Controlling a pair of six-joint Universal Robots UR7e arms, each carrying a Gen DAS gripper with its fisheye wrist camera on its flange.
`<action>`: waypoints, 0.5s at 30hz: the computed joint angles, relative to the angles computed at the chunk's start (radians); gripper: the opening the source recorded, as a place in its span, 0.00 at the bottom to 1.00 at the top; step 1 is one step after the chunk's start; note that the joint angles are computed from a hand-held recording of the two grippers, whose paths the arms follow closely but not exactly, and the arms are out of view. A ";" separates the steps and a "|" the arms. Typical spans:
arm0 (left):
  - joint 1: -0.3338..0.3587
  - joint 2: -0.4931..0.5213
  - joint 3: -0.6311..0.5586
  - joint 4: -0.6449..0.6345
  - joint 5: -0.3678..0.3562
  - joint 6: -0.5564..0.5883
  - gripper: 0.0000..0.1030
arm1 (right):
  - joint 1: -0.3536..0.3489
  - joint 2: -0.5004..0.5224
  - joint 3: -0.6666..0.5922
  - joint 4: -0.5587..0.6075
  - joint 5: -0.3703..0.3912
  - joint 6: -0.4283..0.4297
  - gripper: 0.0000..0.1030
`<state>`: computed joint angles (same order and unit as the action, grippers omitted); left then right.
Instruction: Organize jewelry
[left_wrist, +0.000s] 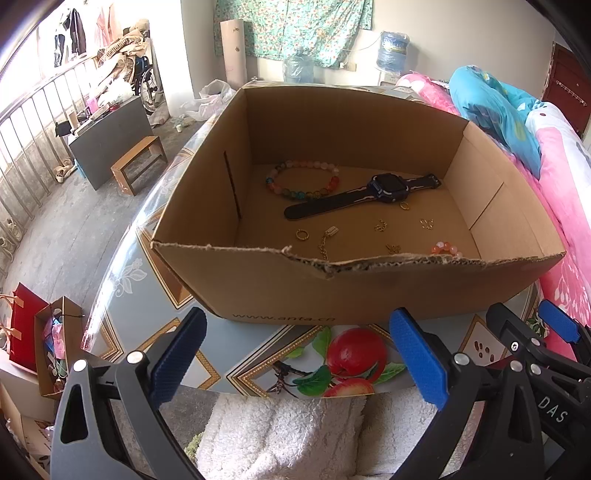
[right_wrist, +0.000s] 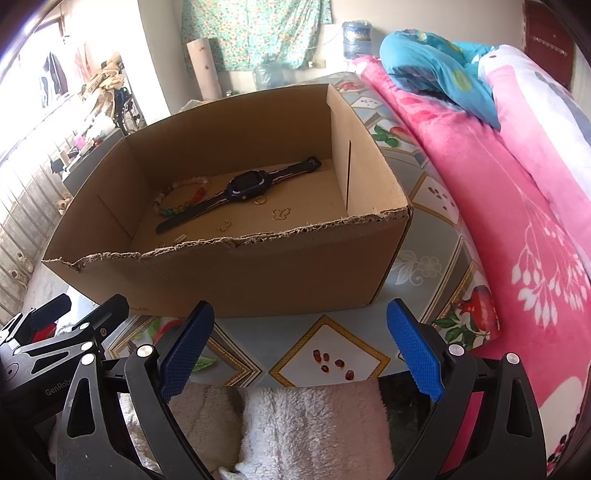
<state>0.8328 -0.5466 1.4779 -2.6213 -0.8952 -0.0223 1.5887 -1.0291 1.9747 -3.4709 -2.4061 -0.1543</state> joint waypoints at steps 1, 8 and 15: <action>0.000 0.001 -0.001 0.001 0.001 0.000 0.94 | 0.001 0.001 0.000 -0.001 0.000 -0.001 0.88; 0.000 0.004 -0.008 0.011 0.001 -0.004 0.94 | 0.000 0.002 -0.004 0.004 -0.005 0.003 0.88; 0.000 0.010 -0.016 0.022 0.005 -0.010 0.94 | -0.002 0.001 -0.007 0.019 -0.001 0.010 0.88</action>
